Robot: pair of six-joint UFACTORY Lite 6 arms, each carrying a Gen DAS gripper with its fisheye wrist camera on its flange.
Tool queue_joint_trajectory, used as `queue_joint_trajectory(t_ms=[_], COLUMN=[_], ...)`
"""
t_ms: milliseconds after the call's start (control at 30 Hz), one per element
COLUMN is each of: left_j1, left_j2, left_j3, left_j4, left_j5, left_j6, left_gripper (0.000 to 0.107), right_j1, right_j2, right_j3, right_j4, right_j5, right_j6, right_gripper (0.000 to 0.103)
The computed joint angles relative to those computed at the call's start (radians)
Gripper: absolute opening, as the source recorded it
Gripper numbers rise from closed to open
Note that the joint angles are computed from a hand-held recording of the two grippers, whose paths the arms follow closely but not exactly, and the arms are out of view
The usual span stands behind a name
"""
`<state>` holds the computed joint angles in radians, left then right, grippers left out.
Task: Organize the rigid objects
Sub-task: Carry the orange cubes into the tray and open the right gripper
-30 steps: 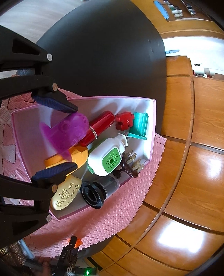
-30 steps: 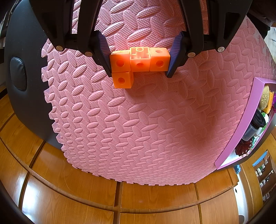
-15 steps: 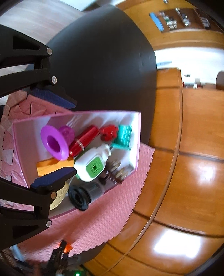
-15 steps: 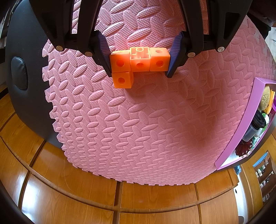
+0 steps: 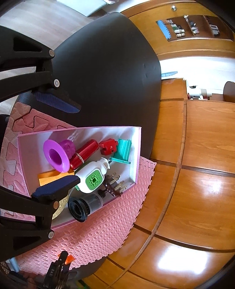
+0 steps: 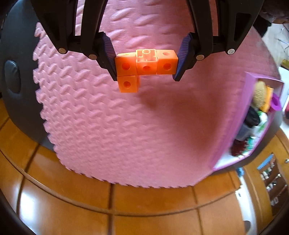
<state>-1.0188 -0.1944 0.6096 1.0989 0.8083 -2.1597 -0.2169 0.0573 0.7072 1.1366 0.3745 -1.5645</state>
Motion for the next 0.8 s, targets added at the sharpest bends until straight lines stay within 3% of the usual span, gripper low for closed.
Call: queue_joint_trajectory(t_ms=[367,567,800], left_j1=[0.031,0.045,0.056], left_j2=[-0.083,-0.162,-0.226], left_j3=[-0.081,-0.141,-0.197], left_j4=[-0.019,-0.036,-0.053], left_j5=[-0.008,0.011,0.011], left_j6=[-0.024,-0.028,-0.032], left_gripper=[0.072,0.073,0.074], right_j1=[0.420,0.666,0.792], right_j2=[-0.180,-0.106,0.080], right_j3=[-0.049,0.036,0.163], right_j4=[0.044,0.097,0.109], right_j5=[0.040,-0.038,-0.112], right_j6=[0.115,0.136,0.154], right_gripper=[0.060,0.060,0.060])
